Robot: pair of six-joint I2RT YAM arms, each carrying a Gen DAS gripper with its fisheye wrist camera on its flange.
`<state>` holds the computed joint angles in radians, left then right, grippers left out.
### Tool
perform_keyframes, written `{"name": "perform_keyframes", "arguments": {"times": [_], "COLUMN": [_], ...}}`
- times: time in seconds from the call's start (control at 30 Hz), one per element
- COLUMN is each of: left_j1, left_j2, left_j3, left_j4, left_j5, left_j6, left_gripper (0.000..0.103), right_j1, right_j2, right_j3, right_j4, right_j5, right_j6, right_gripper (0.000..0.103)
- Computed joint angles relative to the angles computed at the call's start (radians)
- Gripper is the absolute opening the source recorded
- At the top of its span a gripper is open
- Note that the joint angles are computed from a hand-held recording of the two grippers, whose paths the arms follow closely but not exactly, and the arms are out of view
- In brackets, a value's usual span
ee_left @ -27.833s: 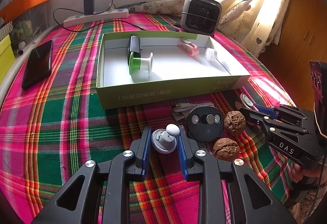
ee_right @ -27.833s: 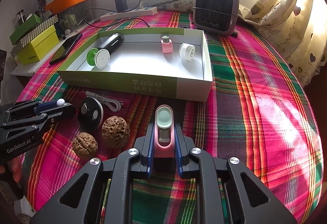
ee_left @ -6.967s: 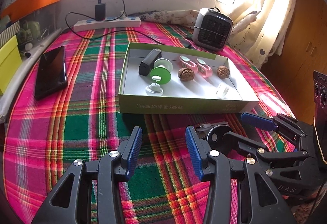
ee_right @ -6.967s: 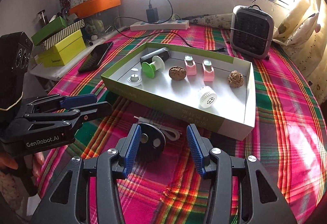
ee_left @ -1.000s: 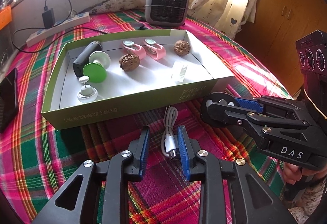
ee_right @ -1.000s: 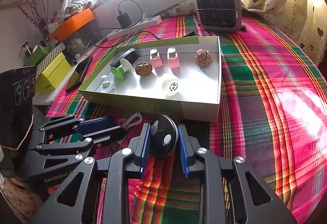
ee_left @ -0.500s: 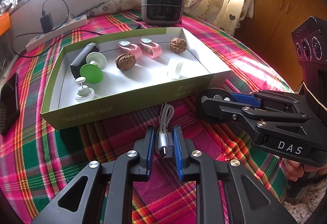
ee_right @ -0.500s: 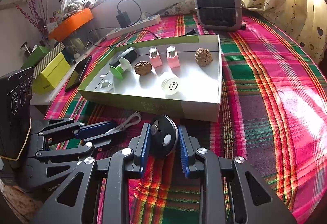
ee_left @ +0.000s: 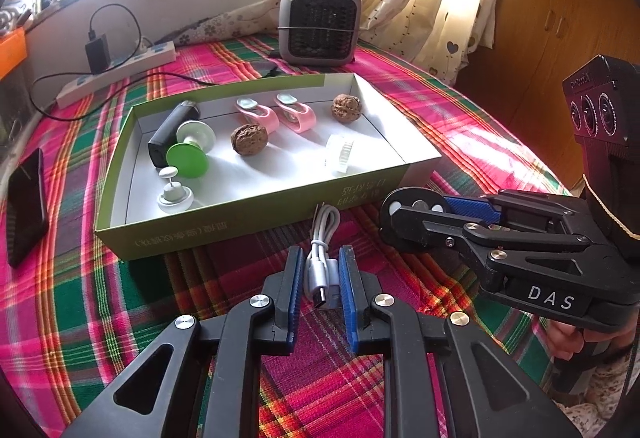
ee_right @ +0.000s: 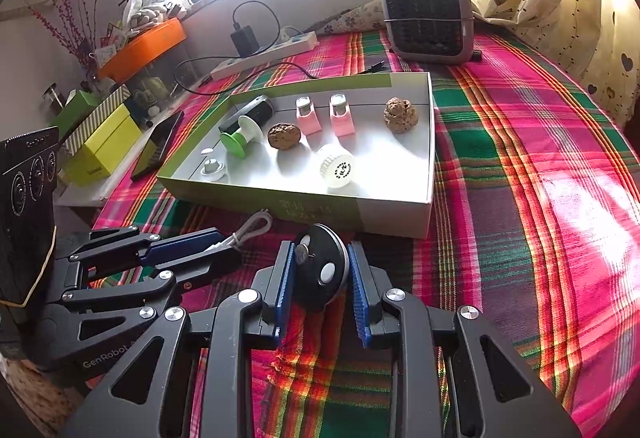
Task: Organize objects
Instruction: 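Carry the white cable with the left gripper into the box while the right gripper carries the disc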
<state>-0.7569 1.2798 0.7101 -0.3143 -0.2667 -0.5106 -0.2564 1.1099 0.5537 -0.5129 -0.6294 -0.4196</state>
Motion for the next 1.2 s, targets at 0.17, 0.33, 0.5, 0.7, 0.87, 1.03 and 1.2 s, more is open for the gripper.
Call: {"name": "perform_keyframes", "arguments": {"times": [0.17, 0.33, 0.5, 0.7, 0.87, 1.03, 1.2], "left_j1": [-0.007, -0.01, 0.008, 0.037, 0.073, 0.104, 0.14], "left_j2": [-0.028, -0.058, -0.073, -0.064, -0.05, -0.028, 0.006], "left_j3": [0.005, 0.01, 0.026, 0.045, 0.061, 0.081, 0.096], "left_j4": [-0.018, -0.038, -0.046, -0.044, -0.034, -0.027, -0.012], "left_j5": [-0.017, -0.034, -0.037, -0.027, -0.006, 0.007, 0.032], "left_j6": [-0.004, -0.01, -0.003, 0.012, 0.028, 0.052, 0.066], "left_gripper": [0.016, 0.016, 0.016, 0.016, 0.016, 0.016, 0.016], "right_j1": [-0.011, -0.024, -0.028, -0.032, -0.018, 0.002, 0.02], "right_j2": [-0.019, -0.03, -0.039, -0.017, 0.018, 0.061, 0.122], "right_j3": [0.008, 0.019, 0.039, 0.078, 0.107, 0.135, 0.169], "right_j4": [-0.023, -0.037, -0.05, -0.044, -0.022, 0.008, 0.036], "right_j5": [-0.013, -0.024, -0.036, -0.039, -0.025, -0.01, 0.008], "right_j6": [-0.011, -0.013, -0.013, -0.009, 0.007, 0.025, 0.042], "right_gripper": [0.027, 0.027, 0.027, 0.027, 0.027, 0.027, 0.027]}}
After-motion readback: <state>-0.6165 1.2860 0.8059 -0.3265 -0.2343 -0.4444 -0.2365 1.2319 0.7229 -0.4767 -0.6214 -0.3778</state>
